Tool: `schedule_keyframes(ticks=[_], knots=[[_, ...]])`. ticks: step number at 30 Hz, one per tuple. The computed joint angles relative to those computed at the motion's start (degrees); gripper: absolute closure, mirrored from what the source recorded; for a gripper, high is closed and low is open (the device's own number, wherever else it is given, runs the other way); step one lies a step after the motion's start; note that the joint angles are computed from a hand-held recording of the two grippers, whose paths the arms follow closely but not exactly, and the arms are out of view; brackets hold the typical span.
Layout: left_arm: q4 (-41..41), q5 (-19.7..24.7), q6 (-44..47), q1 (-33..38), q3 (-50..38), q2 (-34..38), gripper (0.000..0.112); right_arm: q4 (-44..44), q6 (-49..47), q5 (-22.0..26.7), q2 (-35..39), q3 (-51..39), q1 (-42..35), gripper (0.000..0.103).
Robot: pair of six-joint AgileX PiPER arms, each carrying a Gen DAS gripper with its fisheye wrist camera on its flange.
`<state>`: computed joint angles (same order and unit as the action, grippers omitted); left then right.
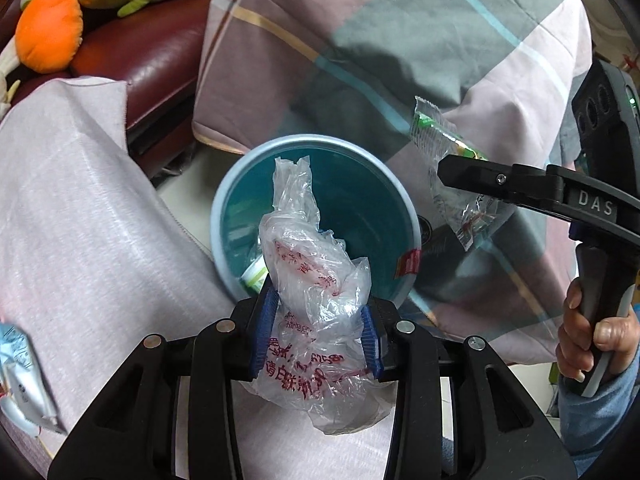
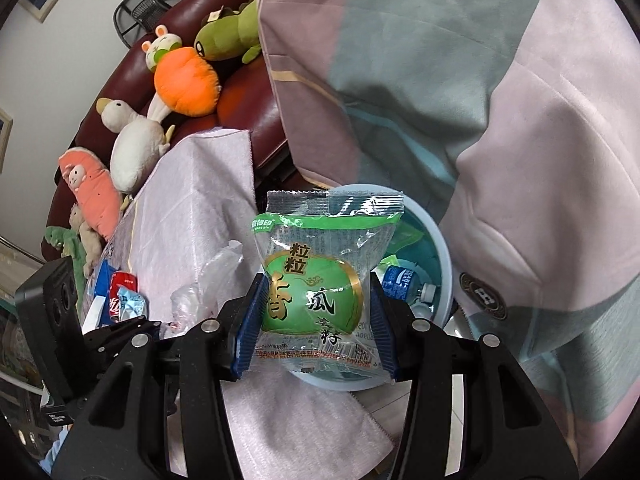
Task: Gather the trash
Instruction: 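Carry plastic bag and green packet over the wastebasket and open both tools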
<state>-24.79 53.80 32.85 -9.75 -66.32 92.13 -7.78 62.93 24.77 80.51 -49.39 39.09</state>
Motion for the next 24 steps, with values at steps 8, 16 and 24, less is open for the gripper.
schedule_keyframes(ticks=[8,16,24], knots=[[-0.02,-0.71,-1.03,-2.62,-2.17,3.73,0.072,3.13,-3.62,-0.66,0.47,0.72,-2.92,0.056],[-0.86,-2.75,-1.10,-3.47,-2.84,4.66,0.026,2.76,-4.28,0.50,0.36,0.11,-4.36,0.056],[-0.96,-2.36,-0.72,-1.94,-2.18,4.55,0.022,3.76,-5.33,1.05,1.82,-0.92,-4.18,0.055]])
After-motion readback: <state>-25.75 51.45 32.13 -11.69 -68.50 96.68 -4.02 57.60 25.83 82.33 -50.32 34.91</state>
